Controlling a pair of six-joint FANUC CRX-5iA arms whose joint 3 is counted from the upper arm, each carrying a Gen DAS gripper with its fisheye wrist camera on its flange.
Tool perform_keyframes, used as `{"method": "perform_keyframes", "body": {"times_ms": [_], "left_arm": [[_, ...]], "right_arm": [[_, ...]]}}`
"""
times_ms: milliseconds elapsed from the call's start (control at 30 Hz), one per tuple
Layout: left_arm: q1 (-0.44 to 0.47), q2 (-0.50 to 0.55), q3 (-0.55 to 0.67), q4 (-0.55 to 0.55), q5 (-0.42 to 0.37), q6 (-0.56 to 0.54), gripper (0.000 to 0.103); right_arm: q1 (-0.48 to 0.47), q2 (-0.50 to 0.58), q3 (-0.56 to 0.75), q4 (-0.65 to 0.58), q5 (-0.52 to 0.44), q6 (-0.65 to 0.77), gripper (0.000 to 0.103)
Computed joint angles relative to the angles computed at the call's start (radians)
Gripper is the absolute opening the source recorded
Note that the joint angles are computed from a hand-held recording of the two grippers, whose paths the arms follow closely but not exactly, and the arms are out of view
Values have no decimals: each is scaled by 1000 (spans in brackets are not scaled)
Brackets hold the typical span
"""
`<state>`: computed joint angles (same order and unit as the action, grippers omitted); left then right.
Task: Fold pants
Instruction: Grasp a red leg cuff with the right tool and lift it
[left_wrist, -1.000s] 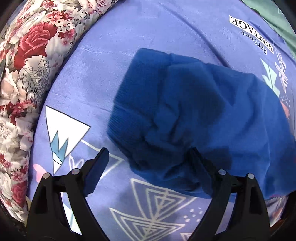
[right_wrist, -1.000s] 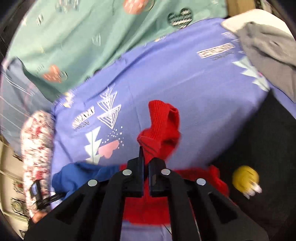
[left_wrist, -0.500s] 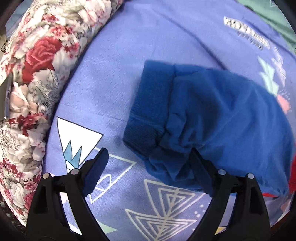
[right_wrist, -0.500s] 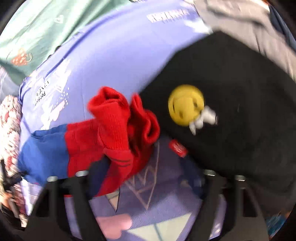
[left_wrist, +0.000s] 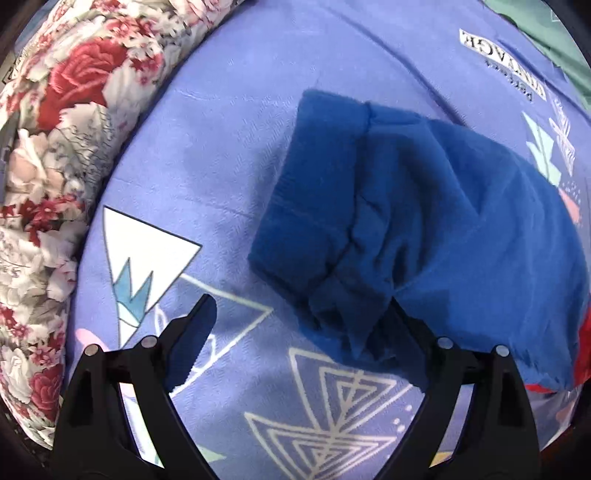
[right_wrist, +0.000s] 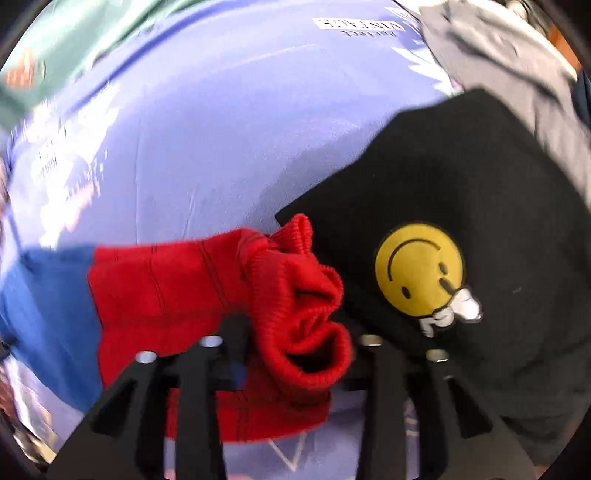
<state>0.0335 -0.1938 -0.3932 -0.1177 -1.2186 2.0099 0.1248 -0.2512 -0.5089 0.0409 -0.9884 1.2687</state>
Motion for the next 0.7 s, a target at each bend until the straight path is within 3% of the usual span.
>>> {"method": "perform_keyframes", "body": {"times_ms": [167, 200, 267, 300, 333, 400, 467, 533, 700], "left_arm": [[25, -96, -22, 37, 33, -32, 89], [33, -117, -35, 54, 44, -44, 89], [35, -137, -51, 100, 74, -71, 90], [39, -135, -55, 118, 89, -89, 90], [8, -113, -40, 132, 104, -79, 90], [-9, -114, -59, 138, 120, -88, 90], [-32, -93, -70, 152, 143, -88, 90], [-83, -64, -68, 124, 142, -20, 90], [-30, -80, -146, 170, 130, -6, 91]], "right_arm": [[19, -119, 14, 108, 113, -33, 71], [8, -111, 45, 57, 116, 8, 71], [-22, -33, 168, -163, 71, 176, 70], [-15, 6, 205, -226, 58, 218, 65], [2, 60, 255, -326, 24, 296, 51], [62, 150, 322, -421, -10, 359, 34], [160, 213, 335, -450, -12, 386, 29], [255, 272, 365, -459, -14, 400, 23], [427, 402, 446, -382, -2, 376, 21]]}}
